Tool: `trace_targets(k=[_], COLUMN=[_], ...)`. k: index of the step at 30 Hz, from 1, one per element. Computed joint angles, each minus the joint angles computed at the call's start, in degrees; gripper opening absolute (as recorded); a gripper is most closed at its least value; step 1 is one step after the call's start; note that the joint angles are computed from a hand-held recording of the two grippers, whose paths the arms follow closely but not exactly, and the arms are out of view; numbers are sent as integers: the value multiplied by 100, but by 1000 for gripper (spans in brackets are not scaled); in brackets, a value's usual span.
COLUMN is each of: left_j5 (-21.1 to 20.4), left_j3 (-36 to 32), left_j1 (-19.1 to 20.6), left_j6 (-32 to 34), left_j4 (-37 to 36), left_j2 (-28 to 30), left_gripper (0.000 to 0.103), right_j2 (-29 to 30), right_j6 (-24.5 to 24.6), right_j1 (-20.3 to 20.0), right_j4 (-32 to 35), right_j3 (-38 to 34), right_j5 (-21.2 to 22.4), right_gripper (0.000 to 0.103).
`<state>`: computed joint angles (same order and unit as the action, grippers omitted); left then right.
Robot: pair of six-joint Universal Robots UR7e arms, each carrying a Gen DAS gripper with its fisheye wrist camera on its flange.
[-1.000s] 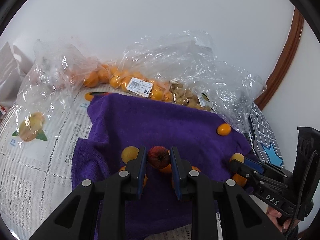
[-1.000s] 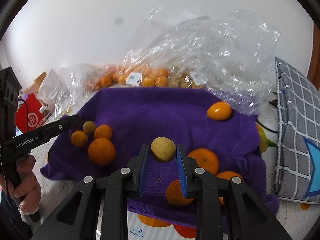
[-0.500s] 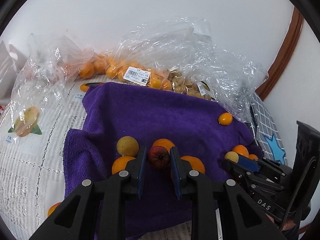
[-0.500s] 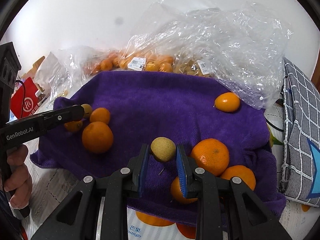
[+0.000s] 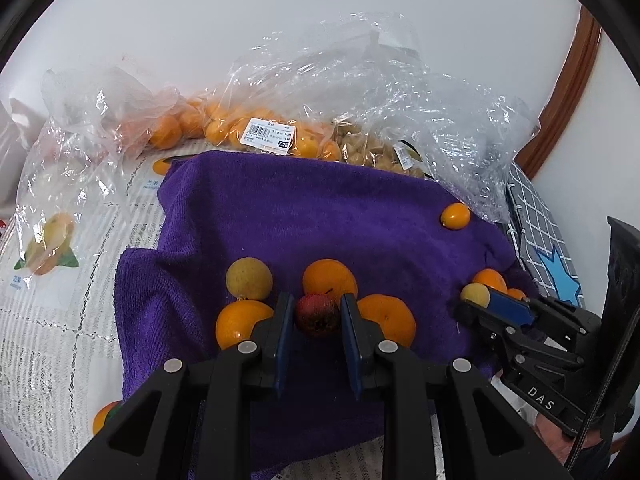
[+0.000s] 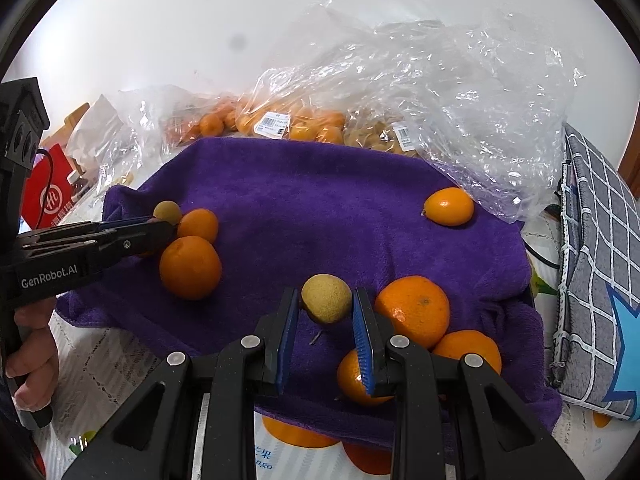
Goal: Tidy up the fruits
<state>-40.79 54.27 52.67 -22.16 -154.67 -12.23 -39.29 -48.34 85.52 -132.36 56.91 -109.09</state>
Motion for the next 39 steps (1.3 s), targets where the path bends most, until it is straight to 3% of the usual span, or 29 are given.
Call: trace_targets(k=[11, 22, 25, 29, 34, 39], left_j5=[-106, -87, -103, -157, 42, 123], left_j3=[66, 219, 363, 569, 586, 475], left_j1=[15, -58, -76, -87, -156, -222], left_j6=[-45, 306, 399, 447, 624, 895], left_j4=[-44, -694, -1107, -1650, -1977, -2066], left_j2=[-56, -79, -137, -230, -197, -102], left_gripper=[24, 44, 48, 50, 55, 58], right_j2=[-18, -36, -91, -220, -294, -568], right_j6=[-68, 46, 96, 92, 497, 472], right_j1=[-6, -33, -40, -46, -42, 0], right_j4=[-127, -33, -119, -481, -556, -1107], right_j3=[56, 10, 59, 217, 138, 470], right_j5=[-36, 54, 144, 329, 421, 479], right_gripper=[27, 29, 34, 51, 53, 60])
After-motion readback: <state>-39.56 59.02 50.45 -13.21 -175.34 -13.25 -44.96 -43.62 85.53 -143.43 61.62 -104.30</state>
